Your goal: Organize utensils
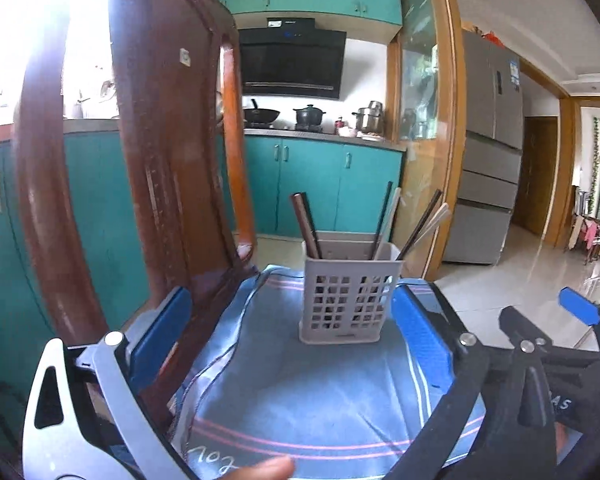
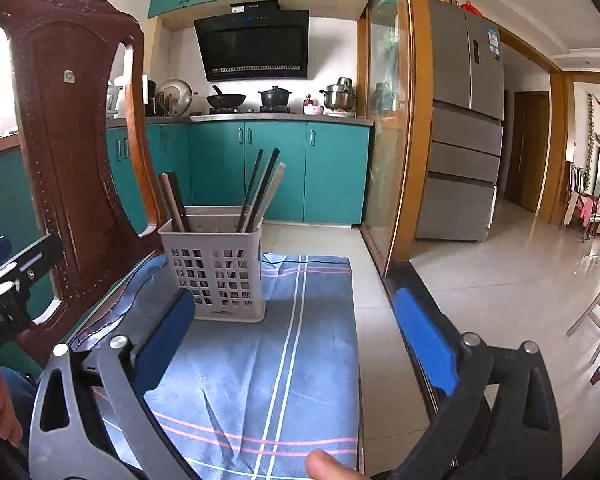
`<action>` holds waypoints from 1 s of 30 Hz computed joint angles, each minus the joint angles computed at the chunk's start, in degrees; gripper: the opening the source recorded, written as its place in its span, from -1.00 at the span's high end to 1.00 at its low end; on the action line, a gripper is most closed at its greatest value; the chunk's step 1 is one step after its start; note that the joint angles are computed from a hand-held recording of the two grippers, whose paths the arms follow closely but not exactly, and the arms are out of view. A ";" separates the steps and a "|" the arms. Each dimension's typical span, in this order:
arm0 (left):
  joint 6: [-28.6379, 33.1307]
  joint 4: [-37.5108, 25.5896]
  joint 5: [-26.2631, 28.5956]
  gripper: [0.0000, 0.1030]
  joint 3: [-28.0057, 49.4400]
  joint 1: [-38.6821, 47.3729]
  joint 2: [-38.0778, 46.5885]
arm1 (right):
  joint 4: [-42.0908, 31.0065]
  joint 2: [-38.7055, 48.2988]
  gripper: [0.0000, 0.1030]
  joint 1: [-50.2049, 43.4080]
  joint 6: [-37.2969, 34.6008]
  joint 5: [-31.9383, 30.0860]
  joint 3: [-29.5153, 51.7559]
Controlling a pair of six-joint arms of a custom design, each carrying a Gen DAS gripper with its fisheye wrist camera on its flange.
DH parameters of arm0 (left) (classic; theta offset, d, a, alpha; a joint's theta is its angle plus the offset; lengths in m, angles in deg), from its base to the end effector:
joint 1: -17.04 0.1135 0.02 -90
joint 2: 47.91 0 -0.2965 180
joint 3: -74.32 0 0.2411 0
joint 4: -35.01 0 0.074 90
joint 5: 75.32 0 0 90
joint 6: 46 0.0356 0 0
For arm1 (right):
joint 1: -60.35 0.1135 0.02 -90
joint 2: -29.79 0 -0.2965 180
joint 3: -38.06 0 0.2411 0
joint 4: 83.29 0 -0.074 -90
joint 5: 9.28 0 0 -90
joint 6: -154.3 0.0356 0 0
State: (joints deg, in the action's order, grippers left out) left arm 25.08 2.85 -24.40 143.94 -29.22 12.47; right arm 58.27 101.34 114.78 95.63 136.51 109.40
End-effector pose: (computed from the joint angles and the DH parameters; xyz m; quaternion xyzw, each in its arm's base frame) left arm 0.1580 -0.1326 0.3704 0.0061 0.8069 -0.0456 0.5889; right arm 0.1640 0.1787 0.3352 0.0391 0.8210 -0.0484 0.5675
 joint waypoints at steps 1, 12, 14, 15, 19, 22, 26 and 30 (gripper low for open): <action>-0.21 -0.57 -0.38 -0.93 -0.27 -0.15 -0.50 | -0.42 0.16 -0.93 0.62 0.29 0.69 0.20; 0.38 -2.85 -3.24 -0.94 0.36 -3.12 -2.44 | -1.43 0.48 -0.93 2.65 0.79 2.07 1.06; 0.53 -2.83 -3.58 -0.94 0.45 -3.52 -2.39 | -1.50 0.45 -0.93 2.93 0.86 2.33 1.17; 0.52 -2.87 -3.68 -0.94 0.42 -3.66 -2.44 | -1.69 0.29 -0.93 3.25 1.16 2.55 1.02; 0.55 -3.01 -3.87 -0.94 0.33 -3.90 -2.40 | -1.44 0.24 -0.93 3.41 1.64 2.43 0.64; 0.56 -3.19 -4.60 -0.94 0.46 -4.36 -2.30 | -1.18 0.69 -0.93 3.52 1.82 2.38 0.66; 0.72 -3.17 -4.35 -0.94 0.48 -4.11 -2.34 | -1.06 0.84 -0.93 3.71 1.69 2.38 0.71; 0.73 -3.08 -4.54 -0.94 0.35 -4.27 -2.45 | -1.09 0.93 -0.93 3.79 1.89 2.42 0.71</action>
State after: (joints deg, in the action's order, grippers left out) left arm 25.81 -0.23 -28.94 144.29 -33.49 10.02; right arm 57.18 102.27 118.58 97.52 138.93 110.10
